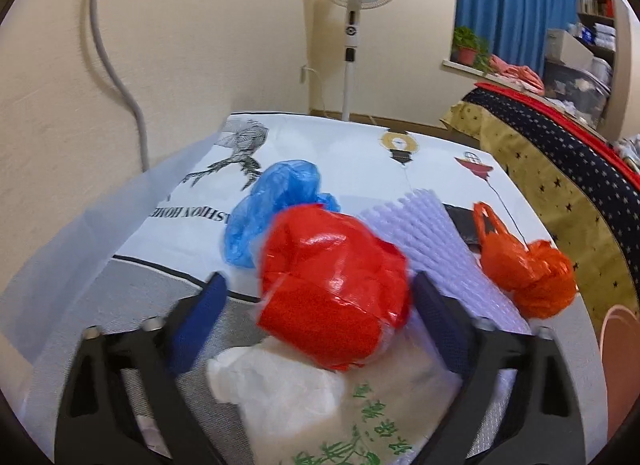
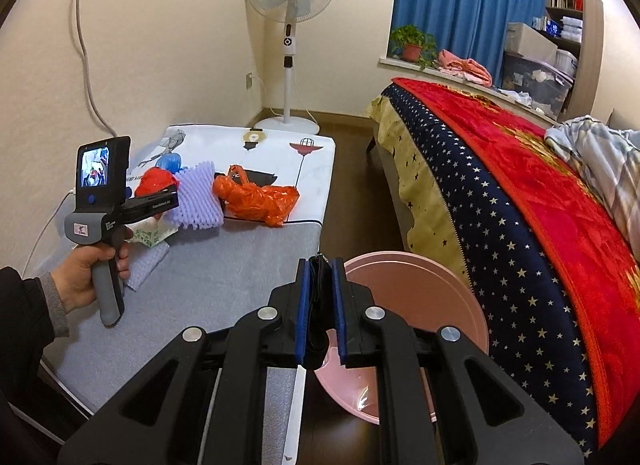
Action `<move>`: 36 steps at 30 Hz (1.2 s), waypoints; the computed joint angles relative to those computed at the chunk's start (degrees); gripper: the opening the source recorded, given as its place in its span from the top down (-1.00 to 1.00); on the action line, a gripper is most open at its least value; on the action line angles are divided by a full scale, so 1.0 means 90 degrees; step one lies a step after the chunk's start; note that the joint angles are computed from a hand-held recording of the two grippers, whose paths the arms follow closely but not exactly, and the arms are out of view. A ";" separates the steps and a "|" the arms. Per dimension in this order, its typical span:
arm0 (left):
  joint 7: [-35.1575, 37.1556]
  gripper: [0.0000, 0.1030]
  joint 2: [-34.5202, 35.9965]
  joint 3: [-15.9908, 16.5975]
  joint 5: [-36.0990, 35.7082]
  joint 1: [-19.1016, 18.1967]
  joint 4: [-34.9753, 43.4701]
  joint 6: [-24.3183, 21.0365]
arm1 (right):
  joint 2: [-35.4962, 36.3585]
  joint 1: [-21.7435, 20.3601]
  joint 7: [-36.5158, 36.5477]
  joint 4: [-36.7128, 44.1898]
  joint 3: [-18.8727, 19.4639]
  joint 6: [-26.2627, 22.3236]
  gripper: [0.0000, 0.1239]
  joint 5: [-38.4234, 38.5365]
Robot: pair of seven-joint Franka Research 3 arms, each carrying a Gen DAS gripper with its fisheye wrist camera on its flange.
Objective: Collect trash
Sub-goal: 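Close the left tool on the red plastic bag and lift it, then carry the red bag over the pink wastebasket and open the left tool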
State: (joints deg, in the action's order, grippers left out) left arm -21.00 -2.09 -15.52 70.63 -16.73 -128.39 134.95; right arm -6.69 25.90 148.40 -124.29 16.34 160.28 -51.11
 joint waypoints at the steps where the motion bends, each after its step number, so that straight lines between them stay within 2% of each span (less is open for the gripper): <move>1: -0.0009 -0.39 -0.0012 0.0016 0.0084 0.0013 -0.0017 0.0140 | 0.0011 0.0000 -0.0008 0.0008 -0.0001 -0.0009 0.81 -0.0001; 8: -0.0037 -0.33 -0.0171 -0.0031 0.0176 -0.0005 -0.0088 0.0074 | 0.0034 0.0007 0.0043 0.0021 -0.0025 -0.0021 0.80 -0.0165; 12: -0.0086 -0.33 -0.0579 -0.0076 0.0037 0.0048 -0.0213 0.0059 | -0.0010 -0.0035 0.0194 -0.0009 -0.0039 0.0142 0.80 -0.0321; 14: 0.0033 -0.33 -0.0847 -0.0171 -0.0078 0.0057 -0.0234 -0.0117 | -0.0069 -0.0073 0.0330 -0.0029 -0.0013 0.0212 0.80 -0.0468; 19: 0.0874 -0.33 -0.1422 -0.0476 -0.0668 -0.0031 -0.0109 -0.0706 | -0.0269 -0.0255 0.0858 -0.0078 0.0114 0.0492 0.80 -0.1035; 25: 0.1579 -0.33 -0.2148 -0.0905 -0.1430 -0.0293 -0.0114 -0.1082 | -0.0668 -0.0594 0.1330 -0.0331 0.0255 0.1039 0.80 -0.1388; 30: 0.1722 -0.33 -0.2416 -0.1379 -0.1934 -0.0619 -0.0172 -0.1323 | -0.1088 -0.0585 0.0717 -0.0885 0.0137 0.1603 0.80 -0.0465; 36: 0.1244 -0.33 -0.2254 -0.1843 -0.2154 -0.1000 -0.0314 -0.1450 | -0.1591 -0.0621 0.0052 -0.1485 0.0135 0.1800 0.80 0.0365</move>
